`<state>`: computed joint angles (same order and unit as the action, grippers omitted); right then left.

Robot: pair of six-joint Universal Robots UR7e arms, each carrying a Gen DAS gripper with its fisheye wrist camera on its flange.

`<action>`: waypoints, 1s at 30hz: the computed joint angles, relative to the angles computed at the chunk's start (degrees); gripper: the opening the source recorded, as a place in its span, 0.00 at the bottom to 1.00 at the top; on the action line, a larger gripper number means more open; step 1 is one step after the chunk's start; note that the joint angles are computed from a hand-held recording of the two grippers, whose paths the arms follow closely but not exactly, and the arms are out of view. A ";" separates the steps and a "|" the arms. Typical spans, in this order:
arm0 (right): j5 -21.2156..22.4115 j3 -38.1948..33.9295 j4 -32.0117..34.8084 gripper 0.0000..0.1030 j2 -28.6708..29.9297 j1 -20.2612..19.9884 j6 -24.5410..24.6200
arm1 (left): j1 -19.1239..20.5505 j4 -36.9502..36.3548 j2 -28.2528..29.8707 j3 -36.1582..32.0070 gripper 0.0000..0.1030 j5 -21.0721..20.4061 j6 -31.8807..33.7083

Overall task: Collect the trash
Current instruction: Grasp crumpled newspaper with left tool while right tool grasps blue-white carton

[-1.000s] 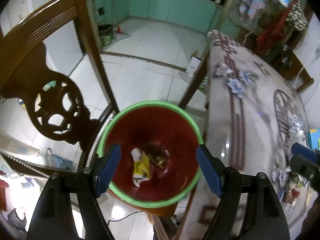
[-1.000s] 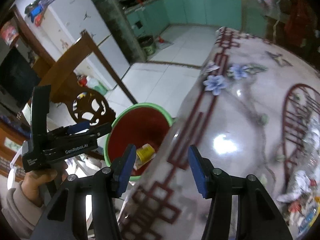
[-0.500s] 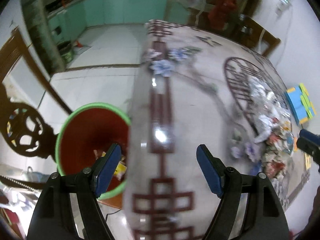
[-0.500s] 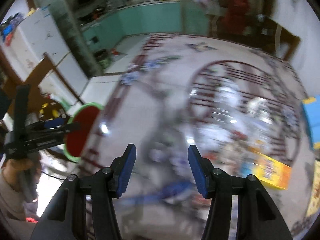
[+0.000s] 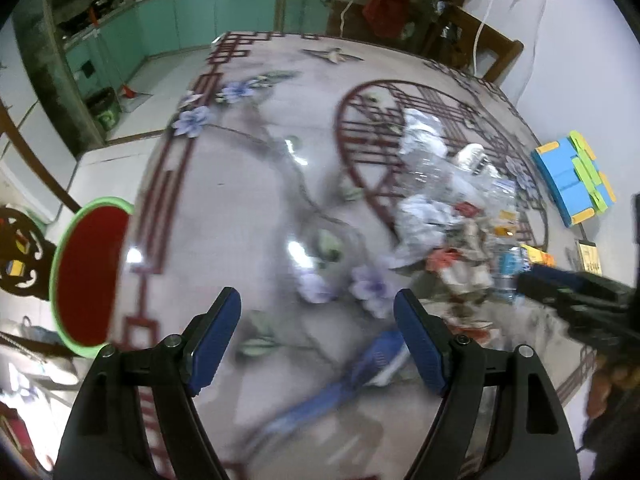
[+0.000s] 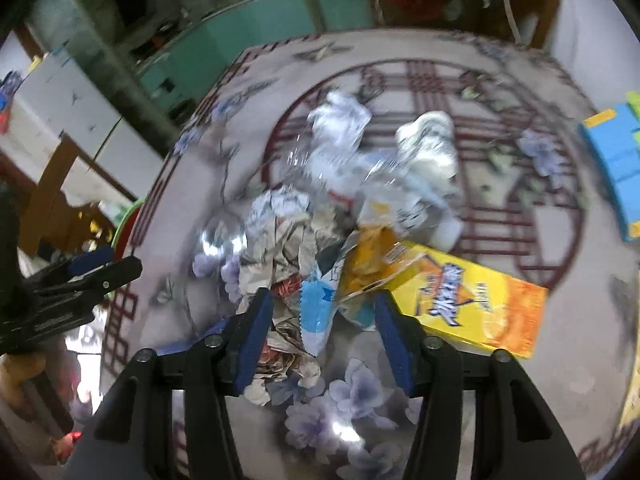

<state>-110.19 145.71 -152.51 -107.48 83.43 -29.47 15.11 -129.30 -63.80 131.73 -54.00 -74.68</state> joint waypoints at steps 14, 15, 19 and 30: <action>14.06 -3.28 11.46 0.07 -16.75 -8.85 -7.51 | 2.07 -14.85 16.04 -8.90 0.76 -3.31 10.11; 14.86 -3.56 12.37 0.07 -17.68 -9.59 -7.69 | 2.46 -15.37 16.79 -9.43 0.76 -3.72 10.57; 19.37 -5.49 16.54 0.07 -19.84 -12.38 -7.16 | 3.73 -16.68 18.76 -10.89 0.33 -5.85 11.76; 21.98 -6.56 18.39 0.07 -21.37 -11.62 -7.14 | 0.53 -19.09 14.46 -7.91 0.11 -4.43 9.44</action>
<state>-88.20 139.15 -134.12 -128.85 71.81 -36.61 15.64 -148.39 -49.33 123.82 -58.43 -65.23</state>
